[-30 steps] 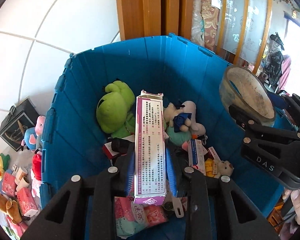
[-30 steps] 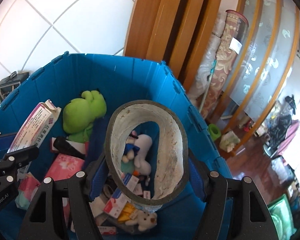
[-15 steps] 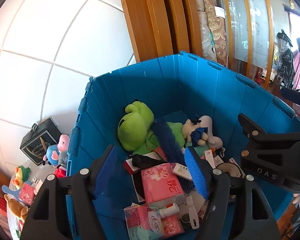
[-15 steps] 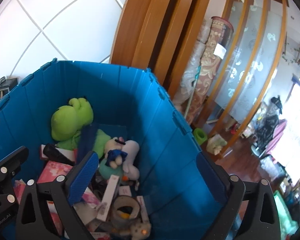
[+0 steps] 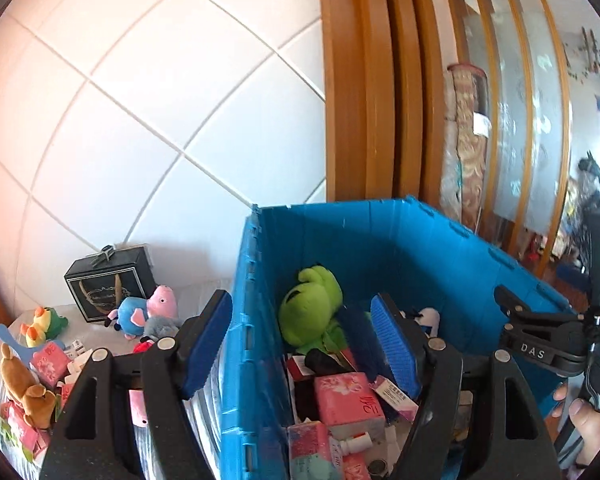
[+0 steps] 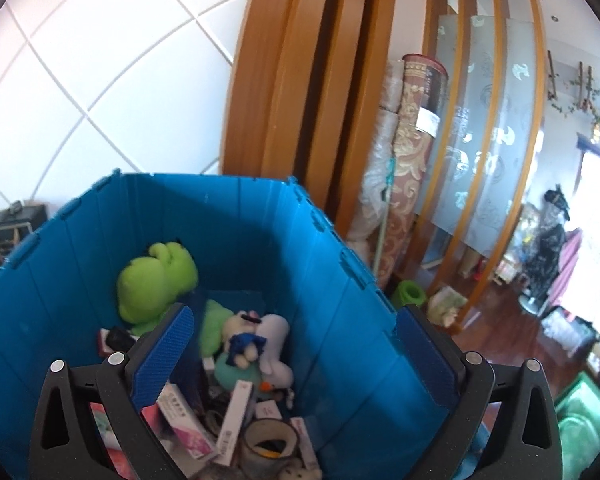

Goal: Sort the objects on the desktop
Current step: 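Grasp the green syrup box with the left tool while the right tool grasps the pink-green wipes pack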

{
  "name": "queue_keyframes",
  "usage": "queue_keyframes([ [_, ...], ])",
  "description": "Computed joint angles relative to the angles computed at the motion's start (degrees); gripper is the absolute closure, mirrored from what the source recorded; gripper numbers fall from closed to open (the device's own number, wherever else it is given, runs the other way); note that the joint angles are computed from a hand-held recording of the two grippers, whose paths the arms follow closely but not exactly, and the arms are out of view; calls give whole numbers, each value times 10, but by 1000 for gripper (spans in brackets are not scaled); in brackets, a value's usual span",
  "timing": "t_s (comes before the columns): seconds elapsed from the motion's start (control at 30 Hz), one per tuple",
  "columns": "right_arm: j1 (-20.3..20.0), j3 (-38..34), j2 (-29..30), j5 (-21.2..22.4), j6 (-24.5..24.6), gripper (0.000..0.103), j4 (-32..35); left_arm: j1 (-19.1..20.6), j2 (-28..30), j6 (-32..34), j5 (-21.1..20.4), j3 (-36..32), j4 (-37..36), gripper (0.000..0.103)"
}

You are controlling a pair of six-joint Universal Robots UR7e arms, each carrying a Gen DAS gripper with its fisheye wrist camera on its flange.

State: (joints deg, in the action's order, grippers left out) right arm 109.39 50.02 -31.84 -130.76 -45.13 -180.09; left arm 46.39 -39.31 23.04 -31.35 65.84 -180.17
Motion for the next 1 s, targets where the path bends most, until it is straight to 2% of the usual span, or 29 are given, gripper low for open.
queue_keyframes([
  [0.07, -1, 31, -19, 27, 26, 0, 6, 0, -26, -12, 2, 28, -23, 32],
  [0.13, 3, 57, -30, 48, 29, 0, -8, 3, -53, -43, 13, 50, -3, 32],
  [0.23, 23, 86, -33, 74, -7, 0, -70, 6, -78, -47, 50, 73, -26, 32],
  [0.3, 42, 86, -23, 73, -36, 0, -103, 12, -99, -53, 67, 92, -39, 32],
  [0.37, 57, 97, -22, 91, -33, 0, -115, 20, -123, -66, 86, 115, -32, 32],
  [0.57, 89, 107, -18, 172, 59, 0, -20, 56, -233, -167, 89, 219, 47, 32],
  [0.7, 115, 61, 34, 177, 74, 0, 6, 86, -312, -224, 109, 275, 101, 32],
  [0.8, 129, 18, 78, 182, 84, 0, 39, 116, -368, -272, 158, 306, 146, 32],
  [0.93, 142, -45, 136, 184, 111, 0, 104, 174, -453, -395, 181, 335, 284, 32],
  [1.0, 146, -81, 167, 181, 124, 0, 143, 208, -489, -478, 185, 334, 385, 31],
])
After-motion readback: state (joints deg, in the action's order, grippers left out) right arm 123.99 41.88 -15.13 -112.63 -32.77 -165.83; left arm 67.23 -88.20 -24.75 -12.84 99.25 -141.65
